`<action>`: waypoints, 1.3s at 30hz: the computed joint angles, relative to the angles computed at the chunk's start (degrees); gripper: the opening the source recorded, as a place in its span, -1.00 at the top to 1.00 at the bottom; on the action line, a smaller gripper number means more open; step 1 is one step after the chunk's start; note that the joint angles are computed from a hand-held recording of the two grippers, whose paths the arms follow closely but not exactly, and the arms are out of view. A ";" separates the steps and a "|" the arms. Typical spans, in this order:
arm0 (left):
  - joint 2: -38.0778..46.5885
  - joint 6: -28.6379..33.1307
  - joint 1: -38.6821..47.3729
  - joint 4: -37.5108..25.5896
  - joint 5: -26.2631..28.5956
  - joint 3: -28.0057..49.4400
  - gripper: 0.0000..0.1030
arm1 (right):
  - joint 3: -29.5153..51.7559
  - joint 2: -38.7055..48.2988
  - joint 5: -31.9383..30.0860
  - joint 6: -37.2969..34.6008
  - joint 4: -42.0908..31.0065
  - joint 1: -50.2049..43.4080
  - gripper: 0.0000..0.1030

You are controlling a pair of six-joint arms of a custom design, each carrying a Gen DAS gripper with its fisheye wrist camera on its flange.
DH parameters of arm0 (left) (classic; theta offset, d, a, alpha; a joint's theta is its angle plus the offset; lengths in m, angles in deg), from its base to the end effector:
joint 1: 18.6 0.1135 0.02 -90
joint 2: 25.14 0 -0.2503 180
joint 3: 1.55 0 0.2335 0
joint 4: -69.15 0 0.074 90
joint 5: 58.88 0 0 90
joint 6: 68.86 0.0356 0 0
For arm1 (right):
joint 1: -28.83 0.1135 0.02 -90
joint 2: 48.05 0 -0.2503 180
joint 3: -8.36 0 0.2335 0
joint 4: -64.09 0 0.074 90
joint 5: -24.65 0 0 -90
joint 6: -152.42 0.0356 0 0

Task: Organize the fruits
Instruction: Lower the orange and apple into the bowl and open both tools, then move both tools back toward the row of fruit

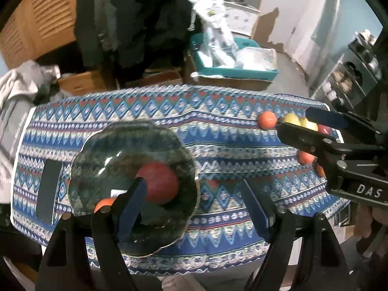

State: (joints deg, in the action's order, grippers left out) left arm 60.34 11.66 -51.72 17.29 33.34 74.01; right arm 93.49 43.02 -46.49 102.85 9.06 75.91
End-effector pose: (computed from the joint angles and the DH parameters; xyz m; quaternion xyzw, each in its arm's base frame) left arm 0.2355 -0.1553 0.2262 0.2032 0.9481 -0.1060 0.2203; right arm 0.2190 0.2186 0.2454 -0.0144 0.9558 0.0564 0.2883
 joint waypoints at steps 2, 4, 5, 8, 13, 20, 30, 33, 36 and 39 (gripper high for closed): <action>0.17 -0.48 -1.75 -0.26 -0.26 0.82 -0.57 | -2.83 -3.12 0.74 0.72 -0.84 -0.70 -0.47; 0.40 -1.10 -3.63 -0.65 -0.60 1.66 -0.57 | -5.33 -6.00 1.19 1.29 -1.31 -1.20 -0.47; 0.58 -1.34 -4.50 -0.75 -0.75 2.12 -0.57 | -6.87 -7.90 1.39 1.69 -1.67 -1.58 -0.47; 1.39 -2.17 -7.09 -1.18 -1.59 3.75 -0.57 | -10.45 -13.00 1.68 2.52 -3.04 -2.75 -0.47; 2.93 -3.21 -10.65 -1.56 -2.86 6.09 -0.57 | -15.23 -21.76 1.90 3.83 -7.04 -5.49 -0.47; 6.55 -4.36 -15.43 -2.20 -3.97 10.20 -0.57 | -19.61 -31.82 1.85 3.16 -12.65 -11.13 -0.47; 13.66 -4.55 -21.94 -3.25 -4.33 17.18 -0.57 | -26.46 -43.58 -2.22 -2.46 -17.41 -23.21 -0.47; 15.89 -4.83 -23.31 -3.61 -4.02 19.57 -0.57 | -28.43 -46.60 -3.87 -4.42 -18.14 -26.97 -0.47; 18.07 -5.16 -24.60 -4.00 -4.21 21.85 -0.57 | -30.99 -49.63 -6.45 -7.34 -18.45 -32.18 -0.47; 20.82 -5.40 -25.61 -3.93 -4.39 24.27 -0.57 | -33.60 -51.40 -8.69 -9.82 -17.95 -36.15 -0.47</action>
